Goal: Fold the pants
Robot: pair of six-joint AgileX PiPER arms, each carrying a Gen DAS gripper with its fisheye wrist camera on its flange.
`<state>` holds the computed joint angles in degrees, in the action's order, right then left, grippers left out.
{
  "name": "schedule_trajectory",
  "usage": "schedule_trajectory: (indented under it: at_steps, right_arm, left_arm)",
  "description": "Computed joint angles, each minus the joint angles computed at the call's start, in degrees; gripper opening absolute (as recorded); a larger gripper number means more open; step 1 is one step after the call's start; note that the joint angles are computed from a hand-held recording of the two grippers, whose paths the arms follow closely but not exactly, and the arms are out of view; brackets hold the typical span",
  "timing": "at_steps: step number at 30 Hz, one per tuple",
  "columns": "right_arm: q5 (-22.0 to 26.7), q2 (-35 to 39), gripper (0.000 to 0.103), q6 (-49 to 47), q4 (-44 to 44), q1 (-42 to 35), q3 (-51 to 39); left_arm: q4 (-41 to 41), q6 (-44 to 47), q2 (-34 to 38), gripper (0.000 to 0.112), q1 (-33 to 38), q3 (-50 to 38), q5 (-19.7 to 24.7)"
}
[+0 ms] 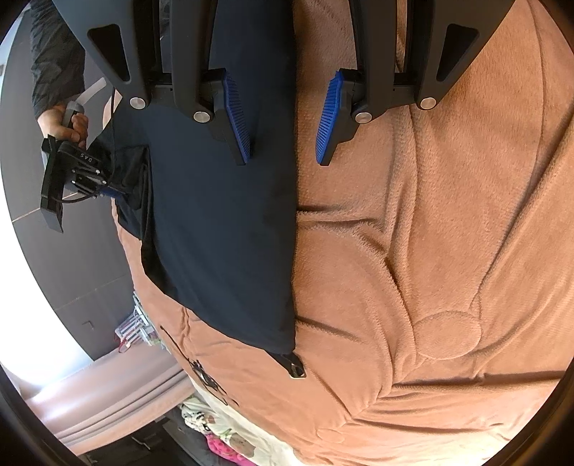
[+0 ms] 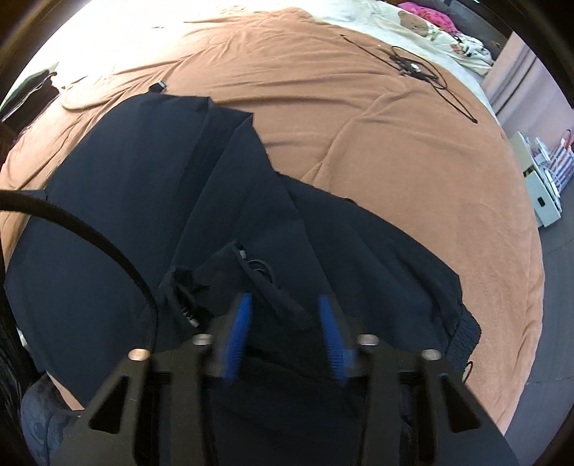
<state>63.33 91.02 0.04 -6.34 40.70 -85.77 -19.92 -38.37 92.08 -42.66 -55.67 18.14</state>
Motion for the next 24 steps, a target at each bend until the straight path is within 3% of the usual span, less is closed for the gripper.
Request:
schedule_trajectory:
  at_steps: [1, 2, 16, 24]
  right_arm:
    - [0.3, -0.2, 0.006, 0.0, -0.6, 0.3, 0.0]
    - [-0.1, -0.7, 0.002, 1.0, -2.2, 1.1, 0.6]
    - [-4.8, -13.1, 0.0, 18.0, -13.2, -3.7, 6.8]
    - [-6.2, -12.6, 0.0, 28.5, -19.6, -7.4, 9.9]
  left_arm:
    - [0.2, -0.2, -0.1, 0.041, 0.0, 0.1, 0.0]
    - [0.8, -0.9, -0.3, 0.041, -0.1, 0.2, 0.0]
    - [2.9, -3.1, -0.8, 0.041, -0.9, 0.4, -0.1]
    - [3.8, -4.4, -0.5, 0.041, -1.1, 0.2, 0.0]
